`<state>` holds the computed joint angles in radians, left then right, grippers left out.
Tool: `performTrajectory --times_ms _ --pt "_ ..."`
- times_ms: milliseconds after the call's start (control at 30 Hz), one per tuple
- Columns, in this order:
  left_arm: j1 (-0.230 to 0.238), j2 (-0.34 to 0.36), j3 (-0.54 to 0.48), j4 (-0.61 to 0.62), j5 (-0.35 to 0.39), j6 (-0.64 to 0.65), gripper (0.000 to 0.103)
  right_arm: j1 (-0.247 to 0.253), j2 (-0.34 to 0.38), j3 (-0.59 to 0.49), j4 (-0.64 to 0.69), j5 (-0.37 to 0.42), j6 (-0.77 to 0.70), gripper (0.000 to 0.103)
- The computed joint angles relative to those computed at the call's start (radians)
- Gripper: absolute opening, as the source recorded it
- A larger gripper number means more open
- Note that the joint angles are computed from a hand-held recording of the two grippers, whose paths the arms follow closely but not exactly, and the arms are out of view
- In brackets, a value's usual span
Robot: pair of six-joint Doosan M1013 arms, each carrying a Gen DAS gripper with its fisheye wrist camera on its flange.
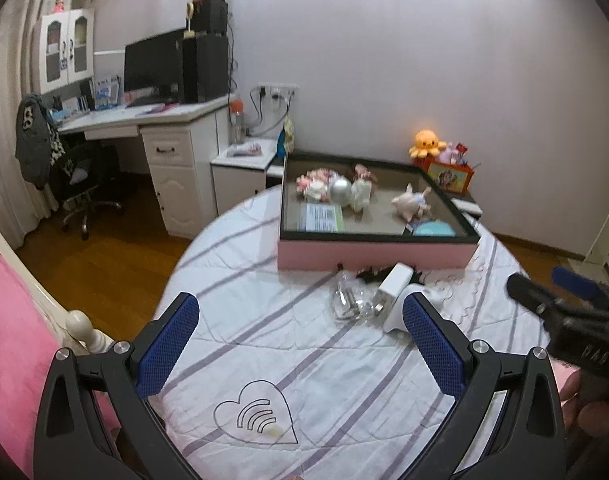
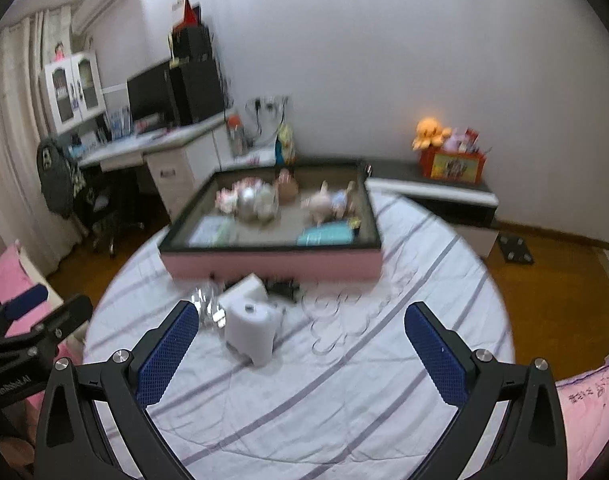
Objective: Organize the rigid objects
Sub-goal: 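Withdraw both grippers from the box back over the bed, then grasp the glass bottle with the left gripper while the right gripper grasps the white hair dryer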
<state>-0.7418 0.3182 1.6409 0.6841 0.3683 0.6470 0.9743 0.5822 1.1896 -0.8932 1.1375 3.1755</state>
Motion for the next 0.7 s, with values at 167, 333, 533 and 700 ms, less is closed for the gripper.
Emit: performTrajectory --times_ms 167,333,533,700 --pt "0.011 0.063 -0.051 -0.157 0.026 0.172 0.103 -0.038 0.028 -0.001 0.107 -0.078 -0.072 0.103" --pt "0.024 0.112 -0.094 -0.288 0.062 0.29 0.103 -0.065 0.041 0.008 0.168 -0.146 -0.117 0.099" --pt "0.034 0.136 -0.116 -0.298 0.083 0.295 0.103 -0.096 0.065 0.001 0.256 -0.232 -0.202 0.088" --pt "0.036 0.159 -0.139 -0.346 0.104 0.338 0.103 -0.113 0.069 0.014 0.301 -0.338 -0.266 0.06"
